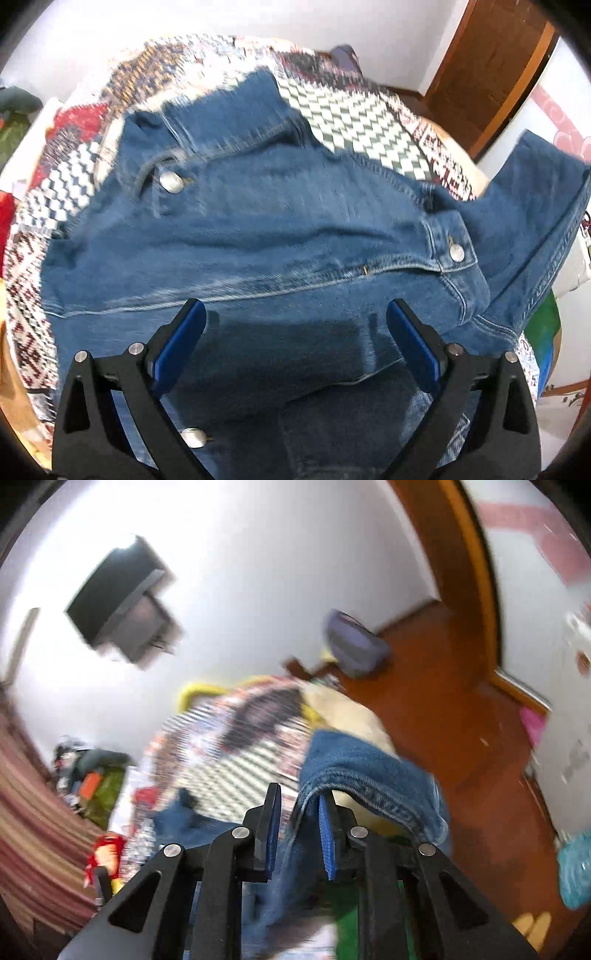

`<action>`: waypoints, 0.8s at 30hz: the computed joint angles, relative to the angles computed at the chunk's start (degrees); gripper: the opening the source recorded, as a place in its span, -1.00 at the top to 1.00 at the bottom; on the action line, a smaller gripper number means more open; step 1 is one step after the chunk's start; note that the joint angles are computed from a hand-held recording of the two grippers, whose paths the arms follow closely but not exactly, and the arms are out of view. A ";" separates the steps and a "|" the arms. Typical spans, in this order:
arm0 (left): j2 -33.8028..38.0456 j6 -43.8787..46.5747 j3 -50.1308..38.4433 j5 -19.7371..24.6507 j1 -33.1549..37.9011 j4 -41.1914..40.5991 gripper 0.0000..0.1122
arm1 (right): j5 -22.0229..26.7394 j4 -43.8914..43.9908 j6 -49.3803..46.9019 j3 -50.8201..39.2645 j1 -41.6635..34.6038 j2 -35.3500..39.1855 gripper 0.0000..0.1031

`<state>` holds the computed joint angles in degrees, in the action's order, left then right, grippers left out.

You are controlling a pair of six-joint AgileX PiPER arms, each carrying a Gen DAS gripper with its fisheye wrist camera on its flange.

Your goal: Fold large clothes

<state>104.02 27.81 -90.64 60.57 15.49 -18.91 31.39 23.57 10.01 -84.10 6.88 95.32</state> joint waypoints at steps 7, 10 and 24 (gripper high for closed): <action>-2.65 3.42 -1.48 0.25 5.86 -4.34 -0.76 | 2.53 -2.34 2.24 -13.12 10.91 3.99 0.68; -3.70 5.69 -1.75 1.52 9.55 -7.23 -0.76 | 5.76 -4.74 4.15 -21.58 16.41 10.10 0.68; -8.14 14.49 2.14 1.61 16.30 -8.86 -0.76 | 16.25 -13.08 10.17 -32.31 25.62 23.96 0.67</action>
